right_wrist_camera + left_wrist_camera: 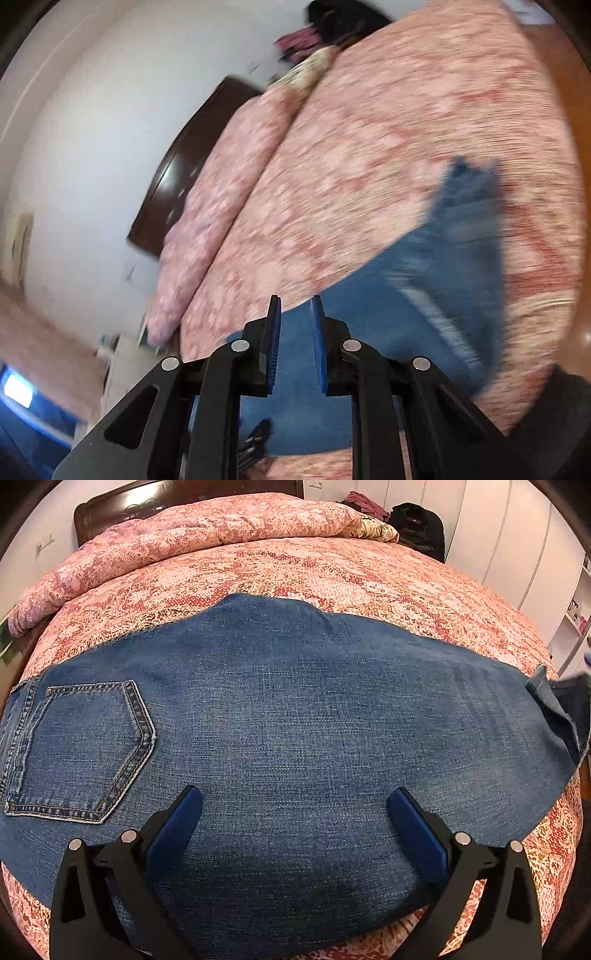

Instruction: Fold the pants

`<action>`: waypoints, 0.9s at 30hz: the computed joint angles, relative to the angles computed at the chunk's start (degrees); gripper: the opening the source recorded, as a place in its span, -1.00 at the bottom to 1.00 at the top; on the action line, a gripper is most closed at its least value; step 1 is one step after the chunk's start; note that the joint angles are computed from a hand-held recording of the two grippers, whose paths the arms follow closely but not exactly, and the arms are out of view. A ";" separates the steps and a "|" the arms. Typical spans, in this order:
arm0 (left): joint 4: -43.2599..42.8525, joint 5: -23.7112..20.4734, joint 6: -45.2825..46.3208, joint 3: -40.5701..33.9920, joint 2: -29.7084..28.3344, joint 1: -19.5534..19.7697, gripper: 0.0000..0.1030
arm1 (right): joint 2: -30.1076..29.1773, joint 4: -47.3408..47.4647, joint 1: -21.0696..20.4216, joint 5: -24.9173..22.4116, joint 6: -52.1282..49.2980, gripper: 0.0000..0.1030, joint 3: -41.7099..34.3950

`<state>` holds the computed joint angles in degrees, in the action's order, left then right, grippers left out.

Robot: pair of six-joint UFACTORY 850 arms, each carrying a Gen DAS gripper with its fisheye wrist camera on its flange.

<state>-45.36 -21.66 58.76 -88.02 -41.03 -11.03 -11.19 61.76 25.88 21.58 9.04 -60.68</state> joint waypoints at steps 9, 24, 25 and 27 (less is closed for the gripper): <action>-1.19 -0.23 1.02 0.06 -0.02 0.16 0.96 | 1.70 30.32 1.20 -2.95 -24.77 -0.53 0.51; 0.25 0.24 -0.16 -0.07 -0.09 -0.07 0.96 | -11.34 65.15 5.98 31.92 -109.02 -0.03 -15.96; 0.25 0.19 -0.19 -0.11 -0.10 -0.07 0.96 | -15.13 64.15 6.36 35.86 -115.02 0.02 -19.32; 0.22 0.22 -0.16 -0.04 -0.06 -0.08 0.96 | -20.62 66.54 5.85 39.72 -125.03 0.00 -23.56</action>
